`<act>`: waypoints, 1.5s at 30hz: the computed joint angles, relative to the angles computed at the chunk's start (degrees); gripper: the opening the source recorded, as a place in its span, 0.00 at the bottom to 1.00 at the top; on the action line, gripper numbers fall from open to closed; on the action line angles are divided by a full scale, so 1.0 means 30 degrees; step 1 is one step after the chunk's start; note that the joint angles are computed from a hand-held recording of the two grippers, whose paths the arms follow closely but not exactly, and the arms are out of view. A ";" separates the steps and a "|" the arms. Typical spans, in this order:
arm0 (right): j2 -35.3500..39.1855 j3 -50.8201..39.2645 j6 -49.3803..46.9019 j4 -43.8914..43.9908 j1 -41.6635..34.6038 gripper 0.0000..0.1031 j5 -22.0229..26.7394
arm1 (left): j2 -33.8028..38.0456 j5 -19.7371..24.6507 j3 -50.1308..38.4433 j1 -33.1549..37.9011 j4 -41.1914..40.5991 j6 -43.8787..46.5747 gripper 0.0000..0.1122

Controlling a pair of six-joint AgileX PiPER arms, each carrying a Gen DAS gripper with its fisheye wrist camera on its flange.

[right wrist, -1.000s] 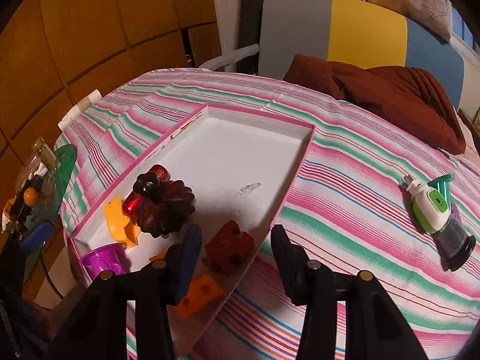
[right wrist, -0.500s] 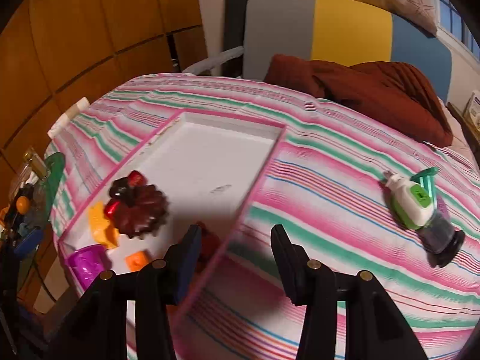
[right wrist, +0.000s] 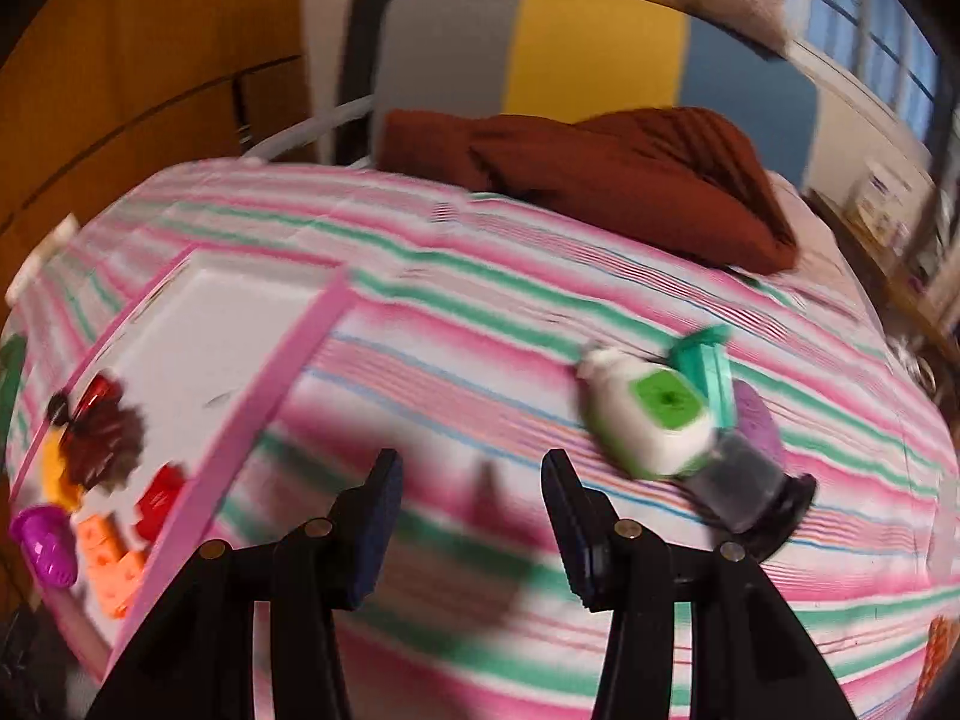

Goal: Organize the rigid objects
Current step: 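Move the right tool back to the black cup among the toys, then close the right tool on the black cup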

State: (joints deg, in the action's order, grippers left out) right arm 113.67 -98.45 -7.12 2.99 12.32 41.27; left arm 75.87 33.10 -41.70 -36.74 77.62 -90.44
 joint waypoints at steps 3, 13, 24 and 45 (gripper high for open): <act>0.0643 -0.0850 0.0803 0.0386 -0.0846 0.47 0.0656 | 0.0094 0.0113 -0.0113 -0.0186 0.0078 0.0054 0.92; 0.1105 -0.2145 0.2938 -0.0889 -0.4128 0.47 -0.1467 | -0.0107 0.0373 -0.0602 -0.0095 -0.0576 0.0618 0.92; 0.3253 -0.4839 -0.1210 1.1228 -0.8182 0.49 0.6025 | -0.0038 0.0352 -0.0839 0.0125 -0.1093 0.0617 0.92; 0.1056 -0.2593 0.2102 -0.1546 -0.4674 0.49 0.3410 | -0.0030 0.0063 -0.1435 0.0559 -0.2769 0.1983 0.92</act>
State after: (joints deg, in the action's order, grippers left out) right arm 116.84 -106.23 -0.81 -1.65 -1.70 51.50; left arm 75.78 33.29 -46.01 -35.07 69.31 -84.49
